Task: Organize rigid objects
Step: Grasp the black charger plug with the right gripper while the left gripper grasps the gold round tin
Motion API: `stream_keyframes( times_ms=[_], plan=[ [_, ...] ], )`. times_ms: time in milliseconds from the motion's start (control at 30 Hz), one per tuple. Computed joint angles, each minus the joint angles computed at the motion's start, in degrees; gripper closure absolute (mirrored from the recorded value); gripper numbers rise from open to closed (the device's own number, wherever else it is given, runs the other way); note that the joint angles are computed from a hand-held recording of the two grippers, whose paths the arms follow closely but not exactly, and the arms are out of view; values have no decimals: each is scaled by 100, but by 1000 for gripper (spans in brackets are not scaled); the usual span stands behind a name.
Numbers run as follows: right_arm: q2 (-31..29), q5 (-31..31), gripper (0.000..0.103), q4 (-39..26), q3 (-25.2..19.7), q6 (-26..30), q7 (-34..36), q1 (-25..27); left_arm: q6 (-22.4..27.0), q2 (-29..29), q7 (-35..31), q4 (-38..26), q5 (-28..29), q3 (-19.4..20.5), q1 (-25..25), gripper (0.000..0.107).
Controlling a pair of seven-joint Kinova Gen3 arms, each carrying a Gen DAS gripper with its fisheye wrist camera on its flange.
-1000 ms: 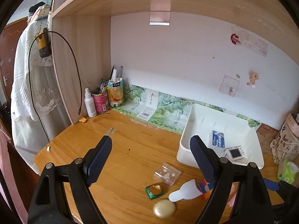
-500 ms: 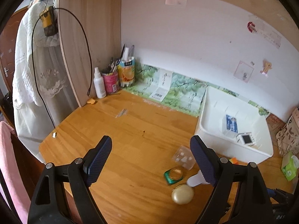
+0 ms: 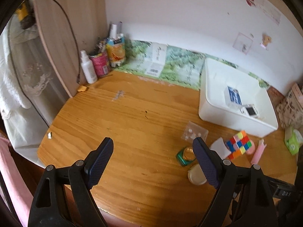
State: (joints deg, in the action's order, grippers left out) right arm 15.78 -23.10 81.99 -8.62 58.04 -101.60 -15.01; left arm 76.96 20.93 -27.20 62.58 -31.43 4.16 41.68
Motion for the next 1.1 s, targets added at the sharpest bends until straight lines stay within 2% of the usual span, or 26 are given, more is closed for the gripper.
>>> stream_keyframes(
  times_ms=[233, 567, 733, 833, 1100],
  plan=[
    [-153, 426, 20, 231, 101, -20, -1046, -336, -290, 71, -1091, -12, 951, 259, -527, 20],
    [-501, 779, 20, 919, 79, -361, -2370, -607, -108, 555, -2697, -427, 2026, 375, -774, 20],
    [-590, 885, 20, 1150, 33, -553, -2822, -703, 353, 1006, -3399, -958, 2532, 408, -876, 20],
    [-586, 994, 20, 1157, 19, -561, -3068, -773, 826, 1390, -3730, -1496, 2669, 364, -847, 20],
    [-313, 1337, 20, 842, 14, -260, -3437, -915, 1881, 2324, -4175, -2816, 3029, 223, -804, 20]
  ],
)
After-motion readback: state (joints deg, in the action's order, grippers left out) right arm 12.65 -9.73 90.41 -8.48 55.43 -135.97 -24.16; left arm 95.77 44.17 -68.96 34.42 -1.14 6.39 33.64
